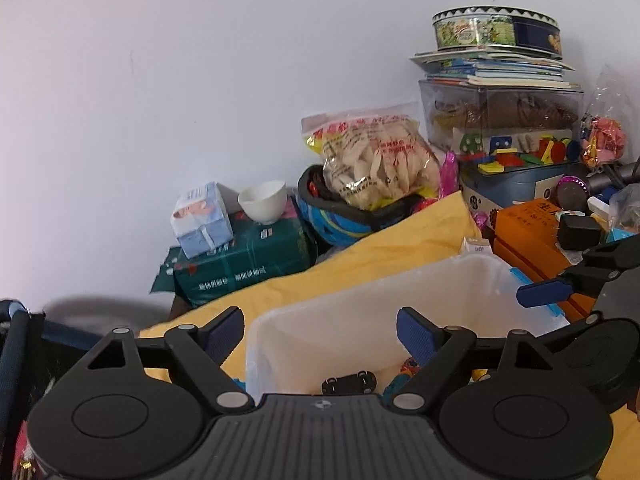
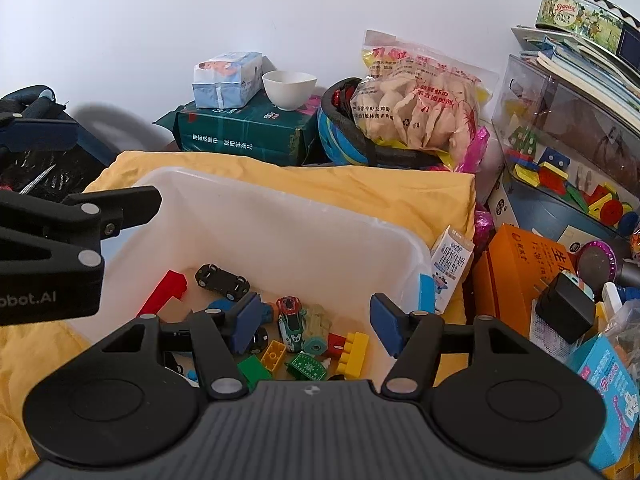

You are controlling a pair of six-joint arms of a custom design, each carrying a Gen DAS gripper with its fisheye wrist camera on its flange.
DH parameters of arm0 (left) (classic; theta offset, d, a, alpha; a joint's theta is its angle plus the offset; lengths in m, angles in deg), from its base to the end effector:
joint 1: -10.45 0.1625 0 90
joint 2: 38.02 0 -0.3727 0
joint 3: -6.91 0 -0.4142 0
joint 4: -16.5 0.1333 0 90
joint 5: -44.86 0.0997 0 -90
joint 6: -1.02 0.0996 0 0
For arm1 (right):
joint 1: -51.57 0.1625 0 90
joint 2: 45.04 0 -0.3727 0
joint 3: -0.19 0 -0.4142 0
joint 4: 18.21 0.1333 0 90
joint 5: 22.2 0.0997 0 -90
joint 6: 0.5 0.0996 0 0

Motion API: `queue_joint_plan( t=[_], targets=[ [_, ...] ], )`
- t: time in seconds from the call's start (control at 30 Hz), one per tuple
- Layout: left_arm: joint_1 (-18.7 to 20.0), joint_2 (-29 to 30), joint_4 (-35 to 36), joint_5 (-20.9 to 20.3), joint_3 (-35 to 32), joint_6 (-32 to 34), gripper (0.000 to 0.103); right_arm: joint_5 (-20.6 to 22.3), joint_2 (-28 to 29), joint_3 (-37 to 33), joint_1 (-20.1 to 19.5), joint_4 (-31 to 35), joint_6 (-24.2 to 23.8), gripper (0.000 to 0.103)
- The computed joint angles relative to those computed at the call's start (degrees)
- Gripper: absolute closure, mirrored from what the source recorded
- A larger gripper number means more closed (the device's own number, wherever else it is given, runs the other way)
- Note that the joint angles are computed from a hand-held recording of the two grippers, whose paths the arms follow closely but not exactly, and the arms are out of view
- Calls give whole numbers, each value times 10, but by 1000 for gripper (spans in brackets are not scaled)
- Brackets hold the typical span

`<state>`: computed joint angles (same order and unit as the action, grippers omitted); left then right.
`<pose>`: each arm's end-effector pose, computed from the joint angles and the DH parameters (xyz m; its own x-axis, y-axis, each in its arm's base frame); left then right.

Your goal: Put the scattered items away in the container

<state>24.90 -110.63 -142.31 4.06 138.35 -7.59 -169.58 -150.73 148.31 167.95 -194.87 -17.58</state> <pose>-0.3694 -0.3107 0.1169 -0.4296 0.5565 -0.7112 0.8995 0.3328 -0.2830 0.1837 -0.2592 0.2729 -0.6177 0.0856 0.7818 -0.5228 0.6979 -0.4895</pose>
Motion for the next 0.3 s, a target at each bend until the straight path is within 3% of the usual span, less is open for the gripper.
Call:
queue_joint_plan(
  t=[0.3],
  targets=[
    [26, 2, 50, -40, -17, -29, 17, 13, 3, 2, -15, 7, 2, 39]
  ],
)
